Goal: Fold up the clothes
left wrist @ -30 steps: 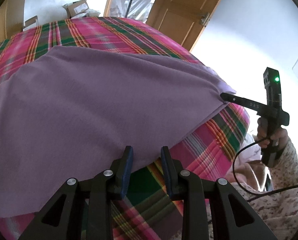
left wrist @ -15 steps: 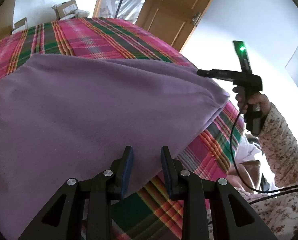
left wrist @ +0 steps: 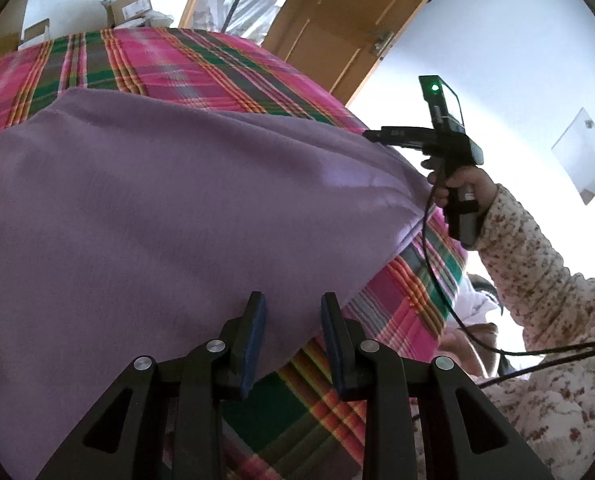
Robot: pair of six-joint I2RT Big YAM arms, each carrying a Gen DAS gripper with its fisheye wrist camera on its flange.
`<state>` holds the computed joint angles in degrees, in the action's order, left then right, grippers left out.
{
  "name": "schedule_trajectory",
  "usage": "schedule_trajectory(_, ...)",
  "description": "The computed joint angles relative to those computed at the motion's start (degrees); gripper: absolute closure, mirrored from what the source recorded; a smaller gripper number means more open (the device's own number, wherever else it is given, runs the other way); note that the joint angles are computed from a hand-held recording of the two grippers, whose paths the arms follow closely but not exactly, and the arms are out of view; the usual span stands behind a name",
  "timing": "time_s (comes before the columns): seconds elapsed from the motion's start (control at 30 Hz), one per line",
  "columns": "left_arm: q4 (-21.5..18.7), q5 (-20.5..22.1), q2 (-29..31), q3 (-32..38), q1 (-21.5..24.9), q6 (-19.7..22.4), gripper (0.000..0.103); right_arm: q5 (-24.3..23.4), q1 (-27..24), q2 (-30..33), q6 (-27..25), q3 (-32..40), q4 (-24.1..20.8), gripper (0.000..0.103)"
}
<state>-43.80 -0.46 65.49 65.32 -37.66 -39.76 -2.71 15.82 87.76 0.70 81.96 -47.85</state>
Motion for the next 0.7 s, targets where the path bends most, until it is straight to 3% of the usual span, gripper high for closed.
schedule_trajectory(0.17, -1.5, 0.1, -0.8, 0.0, -0.5, 0.4, 0.074, -8.0, 2.3, -4.9, -3.7, -4.3, 0.3, 0.074)
schedule_trajectory(0.37, -4.3, -1.4, -2.5, -0.3, -0.6, 0.0, 0.074, -8.8, 6.2, -4.9, -6.0, -3.1, -1.2, 0.074)
schedule_trajectory(0.5, -7.4, -4.4, -4.7, -0.2, 0.2, -0.5, 0.074, -12.2, 9.5, -3.2, -8.7, 0.5, -2.0, 0.074)
schedule_trajectory(0.7, -9.9, -7.7, -8.8, 0.0, 6.4, -0.2, 0.074, -19.4, 15.7, 3.9, -11.1, 8.6, -5.9, 0.074)
